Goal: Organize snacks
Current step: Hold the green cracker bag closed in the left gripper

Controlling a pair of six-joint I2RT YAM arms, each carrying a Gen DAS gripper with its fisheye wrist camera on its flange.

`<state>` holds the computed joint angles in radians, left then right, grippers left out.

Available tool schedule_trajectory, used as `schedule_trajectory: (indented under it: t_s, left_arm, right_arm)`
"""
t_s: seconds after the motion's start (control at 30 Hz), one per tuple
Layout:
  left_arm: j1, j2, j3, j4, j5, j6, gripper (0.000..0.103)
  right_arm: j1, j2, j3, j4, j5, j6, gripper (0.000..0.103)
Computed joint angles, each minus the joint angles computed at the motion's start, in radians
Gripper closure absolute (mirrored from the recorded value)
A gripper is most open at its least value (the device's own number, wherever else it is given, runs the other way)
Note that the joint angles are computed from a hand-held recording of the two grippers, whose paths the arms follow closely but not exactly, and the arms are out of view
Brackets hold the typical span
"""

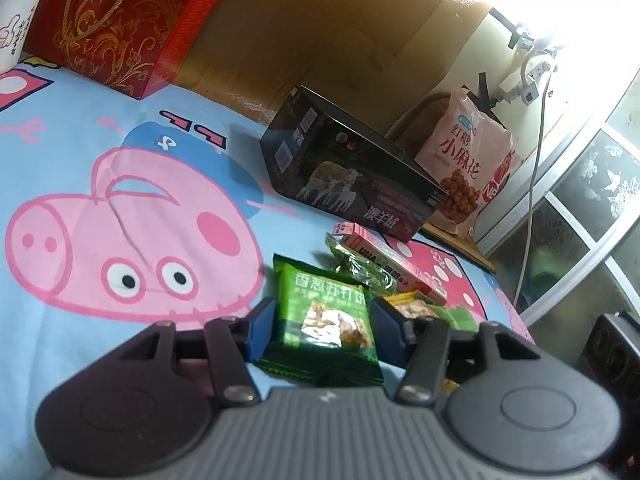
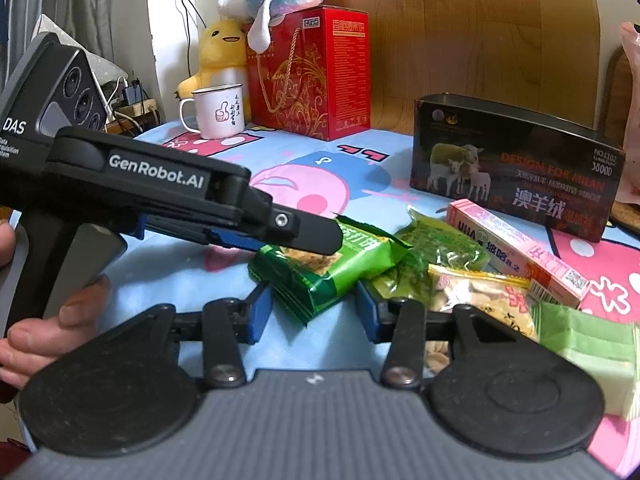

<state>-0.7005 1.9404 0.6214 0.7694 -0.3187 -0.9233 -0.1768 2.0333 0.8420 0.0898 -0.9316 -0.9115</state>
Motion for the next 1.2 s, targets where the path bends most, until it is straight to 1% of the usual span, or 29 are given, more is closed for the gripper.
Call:
schedule_trajectory:
  t_s: [0.13, 0.2, 0.33, 0.57, 0.8, 1.0, 1.2]
  left_arm:
    - [0.002, 0.001, -0.004, 0.007, 0.001, -0.004, 0.049]
    - [0.000, 0.002, -0.001, 0.003, 0.000, -0.004, 0.052]
    - [-0.002, 0.006, 0.005, -0.001, 0.003, 0.002, 0.056]
    - [-0.003, 0.005, 0.017, -0.022, -0.004, 0.012, 0.056]
    - [-0.012, 0.003, 0.033, -0.055, -0.023, 0.026, 0.056]
    - [-0.035, 0.001, 0.070, -0.129, -0.070, 0.052, 0.056]
    - [-0.037, 0.000, 0.071, -0.134, -0.075, 0.056, 0.056]
  right_arm:
    - [-0.001, -0.003, -0.010, 0.023, 0.002, 0.017, 0.054]
    - [-0.002, -0.007, -0.018, 0.038, 0.004, 0.025, 0.054]
    - [-0.002, -0.002, -0.008, 0.024, 0.003, 0.027, 0.054]
    - [-0.002, -0.001, -0.009, 0.028, 0.004, 0.034, 0.056]
    - [0.000, -0.007, -0.027, 0.063, 0.014, 0.050, 0.060]
    - [0.003, -0.008, -0.029, 0.074, 0.021, 0.050, 0.060]
    - [0.011, -0.015, -0.050, 0.112, 0.038, 0.050, 0.060]
